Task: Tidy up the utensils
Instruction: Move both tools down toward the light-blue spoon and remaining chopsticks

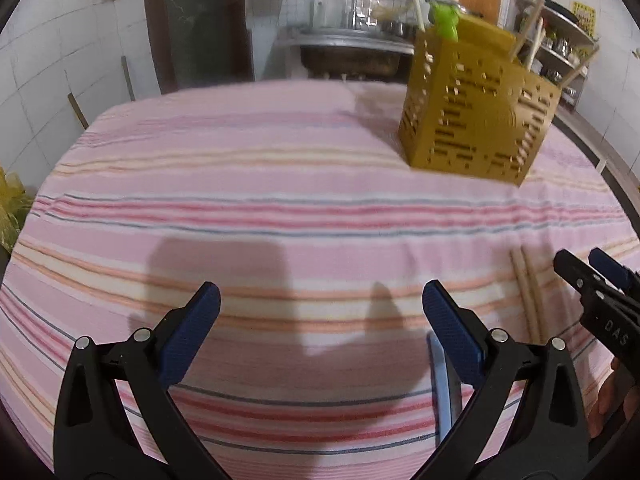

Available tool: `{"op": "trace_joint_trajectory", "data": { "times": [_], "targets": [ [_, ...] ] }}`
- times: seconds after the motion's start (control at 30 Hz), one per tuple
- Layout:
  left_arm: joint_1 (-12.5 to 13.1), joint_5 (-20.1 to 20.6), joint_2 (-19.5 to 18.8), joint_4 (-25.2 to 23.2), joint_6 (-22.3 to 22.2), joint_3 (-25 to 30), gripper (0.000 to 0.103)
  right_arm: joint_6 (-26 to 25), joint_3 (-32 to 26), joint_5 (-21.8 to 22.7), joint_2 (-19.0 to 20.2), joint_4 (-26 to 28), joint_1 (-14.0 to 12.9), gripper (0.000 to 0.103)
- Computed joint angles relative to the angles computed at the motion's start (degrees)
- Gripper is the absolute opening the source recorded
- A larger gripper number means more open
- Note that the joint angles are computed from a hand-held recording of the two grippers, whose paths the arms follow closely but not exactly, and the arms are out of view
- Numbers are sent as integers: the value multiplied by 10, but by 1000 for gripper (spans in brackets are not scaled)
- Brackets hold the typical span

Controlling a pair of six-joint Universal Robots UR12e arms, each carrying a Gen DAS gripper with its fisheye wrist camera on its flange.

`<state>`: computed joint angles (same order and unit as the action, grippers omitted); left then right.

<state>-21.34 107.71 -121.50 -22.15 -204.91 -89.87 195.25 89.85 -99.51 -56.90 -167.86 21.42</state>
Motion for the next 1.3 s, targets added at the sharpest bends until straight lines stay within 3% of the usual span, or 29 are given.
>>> {"op": "trace_joint_trajectory", "data": {
  "times": [0.4,0.63,0.8,1.07,1.3],
  "targets": [
    [-11,9,-10,-53,28,14,98,6,-10,-3,5,44,5,74],
    [-12,14,-3,-34,21,5,98,11,-10,2,4,56,5,73],
    [-6,-23,8,-2,5,-9,98,19,1,8,0,18,3,74],
    [-15,-14,-1,-33,31,3,98,-1,-9,12,4,34,7,73],
    [-15,-13,1,-38,14,-2,98,-2,-11,1,3,55,11,73]
  ]
}}
